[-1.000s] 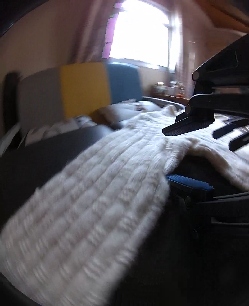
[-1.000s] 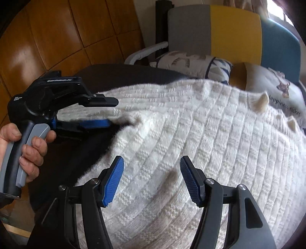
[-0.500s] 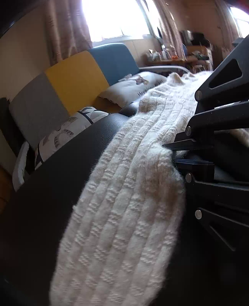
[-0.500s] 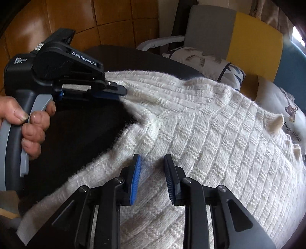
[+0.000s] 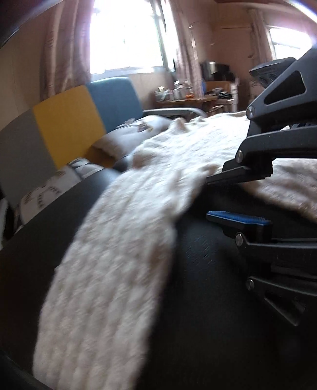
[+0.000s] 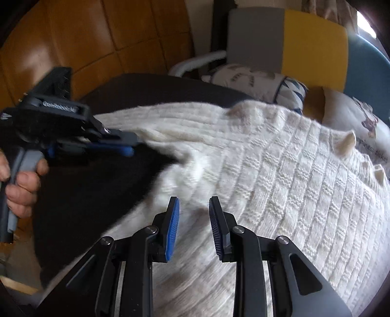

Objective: Fold clothes

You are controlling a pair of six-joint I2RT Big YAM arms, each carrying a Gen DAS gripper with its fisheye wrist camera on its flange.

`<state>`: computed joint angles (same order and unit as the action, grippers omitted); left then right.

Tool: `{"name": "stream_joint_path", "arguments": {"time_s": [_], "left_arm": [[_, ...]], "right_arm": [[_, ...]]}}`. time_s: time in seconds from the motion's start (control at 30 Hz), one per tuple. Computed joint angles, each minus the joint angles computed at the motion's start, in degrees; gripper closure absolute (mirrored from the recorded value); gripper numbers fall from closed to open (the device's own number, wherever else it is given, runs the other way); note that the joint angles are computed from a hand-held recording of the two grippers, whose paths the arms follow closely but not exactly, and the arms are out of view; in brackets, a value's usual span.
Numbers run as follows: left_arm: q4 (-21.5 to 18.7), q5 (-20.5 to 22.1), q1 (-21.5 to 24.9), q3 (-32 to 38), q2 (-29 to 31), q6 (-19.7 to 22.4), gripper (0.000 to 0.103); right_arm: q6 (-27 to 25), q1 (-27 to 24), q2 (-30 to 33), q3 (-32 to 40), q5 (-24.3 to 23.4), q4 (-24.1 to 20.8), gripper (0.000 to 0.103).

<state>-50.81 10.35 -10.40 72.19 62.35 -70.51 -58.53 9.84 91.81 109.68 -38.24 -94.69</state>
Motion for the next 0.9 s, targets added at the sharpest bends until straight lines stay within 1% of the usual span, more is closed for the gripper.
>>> {"name": "stream_joint_path", "arguments": {"time_s": [0.1,0.17,0.23,0.3,0.37,0.43,0.47,0.5,0.6,0.7,0.73,0.77,0.8,0.87,0.9], "left_arm": [[0.2,1.1,-1.0,1.9,3.3,1.4,0.076],[-0.4,1.9,-1.5,3.4,5.4,2.3,0.075],[0.5,2.1,-2.0,4.3,6.6,2.4,0.074],[-0.2,3.8,-2.3,6.0,8.2,4.6,0.074],[-3.2,2.6,-3.3,8.4,9.8,8.0,0.076],[-6.3,0.6,-4.3,10.7,11.3,10.9,0.089],[-7.7,-1.3,-4.5,10.9,11.3,10.8,0.095],[-8.1,-2.5,-4.6,10.5,10.7,10.8,0.097],[-8.2,-4.5,-4.8,8.9,9.2,10.7,0.097],[-9.8,-6.8,-5.8,10.4,10.2,12.5,0.096],[-9.8,-6.8,-5.9,10.7,10.4,12.6,0.094],[-8.4,-5.0,-5.4,9.8,9.4,11.3,0.092],[-7.2,-3.8,-4.9,8.9,8.5,10.0,0.085],[-6.0,-4.2,-4.2,7.5,6.2,7.6,0.085],[-5.2,-5.3,-4.1,6.8,4.5,8.0,0.085]], "right_arm": [[-2.5,-0.1,-0.5,-1.1,2.4,-0.9,0.075],[-2.6,-0.4,-0.4,-1.5,1.5,-0.9,0.075],[-2.5,-0.8,-0.2,-1.9,0.6,-0.8,0.075],[-2.4,-1.1,0.1,-2.1,-0.2,-0.8,0.075],[-2.0,-1.3,0.3,-2.0,-0.9,-1.2,0.075],[-1.7,-1.5,0.6,-1.9,-1.7,-1.5,0.075],[-1.7,-1.5,0.5,-2.1,-1.7,-1.3,0.075],[-1.8,-1.6,0.3,-2.3,-1.7,-1.1,0.075],[-1.9,-1.5,-0.5,-3.4,-1.4,0.1,0.075],[-2.0,-1.4,-0.9,-3.9,-1.0,0.8,0.075],[-1.9,-1.4,-0.9,-3.9,-0.9,0.9,0.075],[-1.9,-1.3,-1.0,-3.9,-0.8,1.0,0.075],[-1.9,-1.3,-0.8,-3.6,-0.6,0.6,0.075],[-1.9,-1.0,-0.1,-1.9,0.5,-0.9,0.074],[-1.7,-1.1,0.0,-1.0,0.8,-1.7,0.074]]}}
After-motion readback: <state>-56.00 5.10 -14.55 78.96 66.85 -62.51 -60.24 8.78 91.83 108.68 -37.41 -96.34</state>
